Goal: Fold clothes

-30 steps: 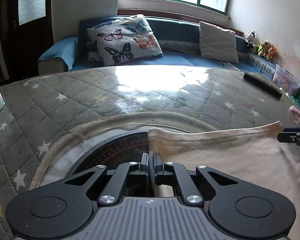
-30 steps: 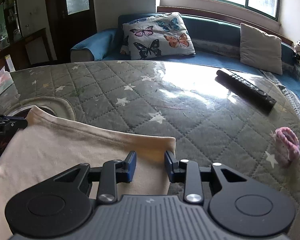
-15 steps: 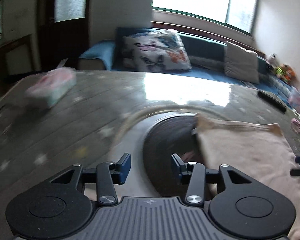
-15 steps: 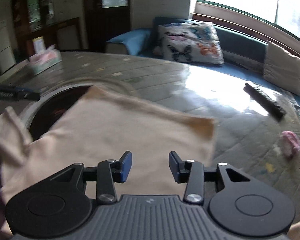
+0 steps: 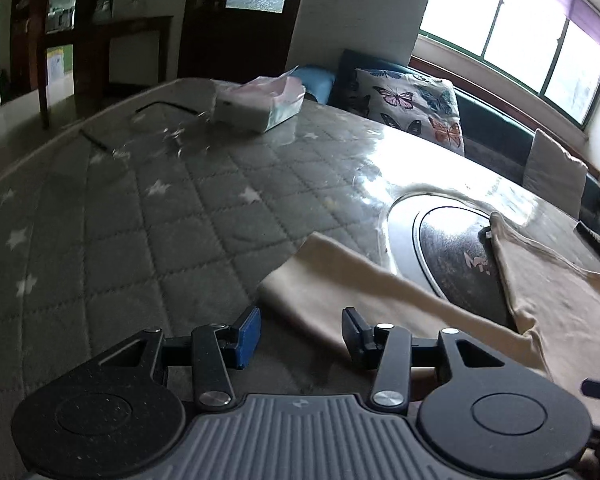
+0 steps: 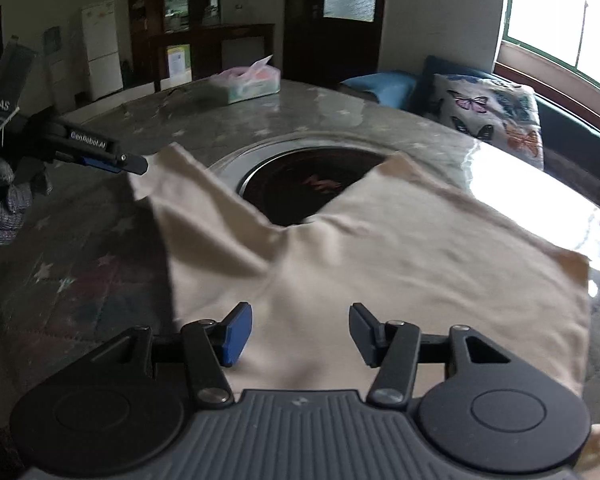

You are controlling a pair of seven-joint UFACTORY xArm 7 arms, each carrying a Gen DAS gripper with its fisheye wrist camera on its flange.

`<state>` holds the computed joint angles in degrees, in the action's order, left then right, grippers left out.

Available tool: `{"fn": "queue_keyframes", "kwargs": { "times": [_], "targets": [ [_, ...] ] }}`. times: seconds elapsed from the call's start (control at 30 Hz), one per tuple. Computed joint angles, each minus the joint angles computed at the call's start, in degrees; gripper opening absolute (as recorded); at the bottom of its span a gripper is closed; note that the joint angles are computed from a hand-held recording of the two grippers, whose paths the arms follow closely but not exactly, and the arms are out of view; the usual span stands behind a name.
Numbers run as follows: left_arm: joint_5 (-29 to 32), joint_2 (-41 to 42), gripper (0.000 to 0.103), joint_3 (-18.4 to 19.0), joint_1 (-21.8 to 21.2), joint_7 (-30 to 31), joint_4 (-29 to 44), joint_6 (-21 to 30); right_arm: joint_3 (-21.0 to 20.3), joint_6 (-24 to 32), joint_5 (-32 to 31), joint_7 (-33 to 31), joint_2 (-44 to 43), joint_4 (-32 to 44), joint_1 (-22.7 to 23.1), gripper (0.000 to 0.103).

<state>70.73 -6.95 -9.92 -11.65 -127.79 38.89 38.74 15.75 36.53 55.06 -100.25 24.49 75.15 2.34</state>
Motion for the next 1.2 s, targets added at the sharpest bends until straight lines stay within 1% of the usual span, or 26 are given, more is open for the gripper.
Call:
{"fn": "queue_keyframes", "kwargs": {
  "times": [0.17, 0.23, 0.27, 0.3, 0.33, 0.37, 0.43, 0.53, 0.63, 0.67, 0.73, 0.83, 0.93, 1.07, 1.2],
  "targets": [
    [1.8, -0.8, 0.046, 0.4, 0.8, -2.1, -1.1, -1.3, 1.1, -2.4, 3.4, -6.9, -2.5, -4.2, -0.2, 0.055],
    [2.2, -0.4, 0.043, 0.5, 1.1, -2.6, -0.8, -1.5, 0.8, -2.5, 5.0, -7.8, -3.1, -4.7, 0.0, 0.055],
    [2.6, 0.0, 0.037, 0.6, 1.2, -2.8, -0.6, -1.5, 0.4, -2.2, 4.9, -7.0, -3.1, -4.5, 0.3, 0.055],
    [2.7, 0.3, 0.028, 0.8, 1.3, -2.8, -0.3, -1.4, -0.1, -2.1, 4.5, -6.1, -2.8, -4.1, 0.7, 0.055],
    [3.2, 0.7, 0.021, 1.0, 1.5, -3.0, 0.1, -1.7, -0.5, -1.9, 3.5, -5.0, -2.5, -4.0, 1.2, 0.054],
    [3.4, 1.2, 0.009, 1.4, 1.8, -3.0, 0.4, -2.1, -0.5, -2.2, 3.7, -5.4, -2.4, -4.2, 1.2, 0.054],
    [4.5, 1.6, 0.005, 1.9, 2.1, -3.5, 1.0, -2.3, -0.1, -2.8, 4.8, -6.9, -2.7, -4.7, 1.0, 0.054],
    [6.5, 0.2, 0.004, 1.6, 2.0, -3.9, 1.7, 0.1, -0.1, -2.7, 5.9, -7.1, -2.8, -4.6, 1.0, 0.053],
    [8.8, -2.0, 0.004, 0.9, 1.9, -3.2, 3.1, 2.2, -0.6, -2.3, 5.1, -5.7, -2.3, -3.9, 1.4, 0.053],
    [9.7, -2.5, 0.004, 0.6, 1.8, -2.6, 3.7, 2.7, -0.7, -2.3, 4.5, -5.3, -2.1, -3.9, 1.6, 0.053],
    [11.2, -2.9, 0.004, -0.3, 1.3, -0.6, 5.7, 3.7, -0.3, -2.3, 5.4, -6.5, -2.1, -4.3, 1.1, 0.053],
    [13.1, -2.2, 0.004, -1.4, 0.2, 2.1, 9.4, 3.9, -0.5, -1.5, 5.1, -5.7, -2.0, -3.9, 1.1, 0.053],
    [16.1, -0.2, 0.004, -2.4, -1.5, 4.2, 13.6, 3.4, -0.7, 0.0, 4.8, -4.9, -2.0, -3.3, 0.6, 0.053],
    [19.6, 4.1, 0.004, -2.6, -4.4, 7.0, 19.7, 1.3, -1.3, 1.5, 5.5, -3.7, -2.0, -1.9, -0.3, 0.053],
    [23.0, 10.0, 0.004, -1.5, -7.1, 9.3, 26.6, -4.2, -2.1, 1.4, 6.5, -2.6, -1.3, -0.1, -1.6, 0.053]
  ]
}}
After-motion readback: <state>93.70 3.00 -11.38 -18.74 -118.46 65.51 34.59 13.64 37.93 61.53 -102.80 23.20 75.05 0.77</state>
